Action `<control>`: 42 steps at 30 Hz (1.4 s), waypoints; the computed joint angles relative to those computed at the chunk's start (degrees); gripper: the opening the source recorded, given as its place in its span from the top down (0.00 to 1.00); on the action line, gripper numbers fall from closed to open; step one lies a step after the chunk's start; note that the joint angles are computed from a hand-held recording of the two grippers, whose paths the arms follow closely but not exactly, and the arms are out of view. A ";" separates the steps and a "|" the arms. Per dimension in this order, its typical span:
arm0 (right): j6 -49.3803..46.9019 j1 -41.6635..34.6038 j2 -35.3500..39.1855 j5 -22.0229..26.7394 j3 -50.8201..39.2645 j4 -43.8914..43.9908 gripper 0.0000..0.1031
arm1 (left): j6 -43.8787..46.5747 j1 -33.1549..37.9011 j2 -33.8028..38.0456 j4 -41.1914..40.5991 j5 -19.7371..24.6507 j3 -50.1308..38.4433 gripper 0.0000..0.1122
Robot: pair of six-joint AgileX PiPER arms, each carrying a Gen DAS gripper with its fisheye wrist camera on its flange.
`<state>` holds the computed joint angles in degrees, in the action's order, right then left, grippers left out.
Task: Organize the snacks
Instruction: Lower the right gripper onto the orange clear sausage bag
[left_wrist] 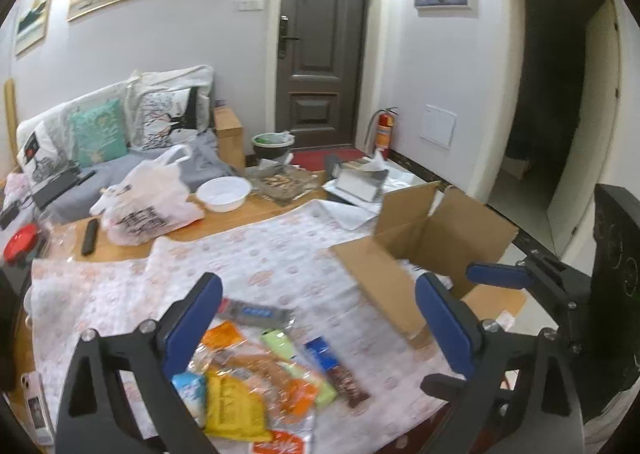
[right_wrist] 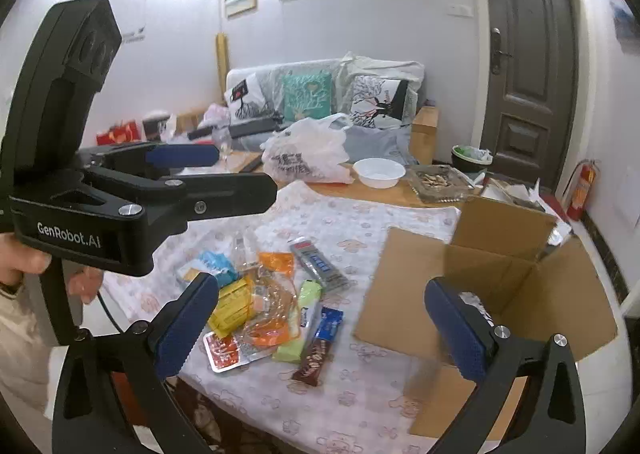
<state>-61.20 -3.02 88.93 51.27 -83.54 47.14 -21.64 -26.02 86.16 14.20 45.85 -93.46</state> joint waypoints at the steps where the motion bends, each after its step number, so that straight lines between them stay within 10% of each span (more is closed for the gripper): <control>1: 0.83 2.00 -0.61 -2.06 1.17 -1.39 0.00 | -0.01 1.20 -1.34 -0.13 -1.02 2.54 0.12; 6: 3.98 8.05 -0.03 -7.07 4.24 -3.07 0.00 | -1.38 6.50 -5.96 0.33 -5.51 13.96 0.09; 14: 7.77 15.24 9.16 -6.86 1.66 -7.19 0.01 | 17.03 20.79 -6.23 -21.56 -10.85 25.98 0.09; 25: 12.65 19.23 23.27 -6.81 -8.11 -14.09 0.14 | 40.13 28.06 0.30 -41.76 -12.81 28.20 0.09; 42: 19.08 20.01 31.95 -0.66 -19.59 -21.53 0.35 | 48.68 30.25 5.53 -50.41 -11.41 25.34 0.09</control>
<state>-42.12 16.98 120.87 50.61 -103.13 25.61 27.03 4.23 91.69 -36.22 34.44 -68.12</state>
